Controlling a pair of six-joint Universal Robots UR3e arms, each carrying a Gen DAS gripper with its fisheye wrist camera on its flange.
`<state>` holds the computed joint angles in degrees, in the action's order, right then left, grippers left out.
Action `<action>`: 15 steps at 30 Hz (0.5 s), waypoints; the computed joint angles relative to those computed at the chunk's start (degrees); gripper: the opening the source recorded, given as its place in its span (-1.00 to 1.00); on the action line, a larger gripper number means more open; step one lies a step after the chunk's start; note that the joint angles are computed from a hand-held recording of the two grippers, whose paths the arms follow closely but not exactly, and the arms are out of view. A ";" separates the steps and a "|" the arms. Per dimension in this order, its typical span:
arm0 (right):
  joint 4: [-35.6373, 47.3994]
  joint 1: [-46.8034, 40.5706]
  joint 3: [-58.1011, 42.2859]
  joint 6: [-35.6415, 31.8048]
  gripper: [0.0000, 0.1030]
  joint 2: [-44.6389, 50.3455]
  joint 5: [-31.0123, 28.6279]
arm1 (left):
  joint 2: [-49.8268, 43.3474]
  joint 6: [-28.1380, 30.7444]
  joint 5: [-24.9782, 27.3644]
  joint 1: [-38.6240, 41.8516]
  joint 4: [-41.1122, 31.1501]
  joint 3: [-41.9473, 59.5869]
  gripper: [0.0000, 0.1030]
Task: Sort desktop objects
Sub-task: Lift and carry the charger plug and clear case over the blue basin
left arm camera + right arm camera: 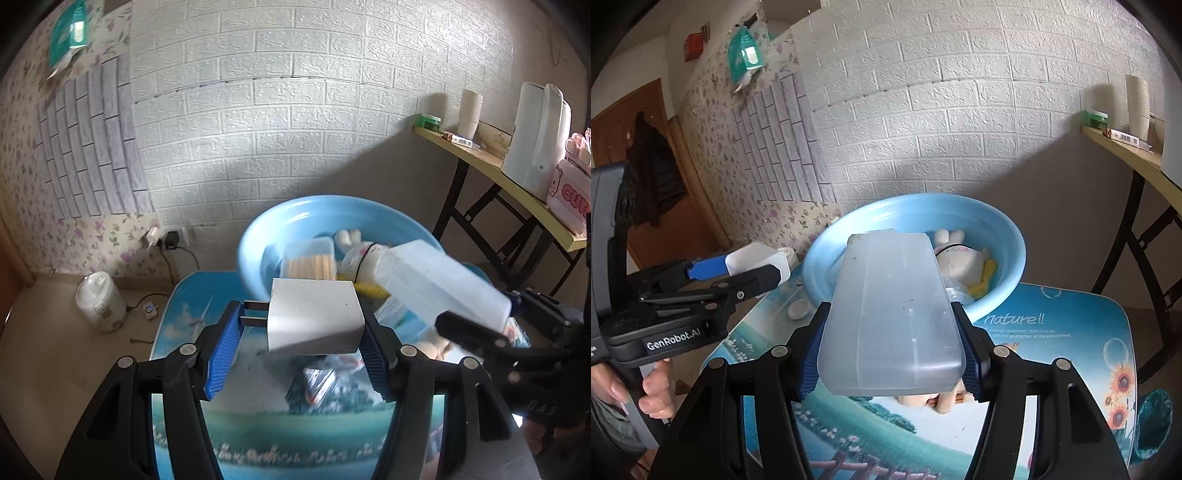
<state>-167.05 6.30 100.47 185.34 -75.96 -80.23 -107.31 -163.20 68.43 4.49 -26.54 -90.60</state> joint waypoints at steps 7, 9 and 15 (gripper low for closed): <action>2.05 -1.97 -5.22 -2.86 0.10 4.12 1.45 | -8.89 -0.87 1.58 -3.65 -4.22 11.92 0.16; 2.70 -2.69 -6.86 -2.98 0.10 5.50 1.57 | -11.53 -0.79 2.43 -4.69 -5.35 15.66 0.16; 4.86 -4.69 -11.27 -2.22 0.10 9.16 3.16 | -19.50 -1.52 2.40 -6.25 -10.06 27.58 0.16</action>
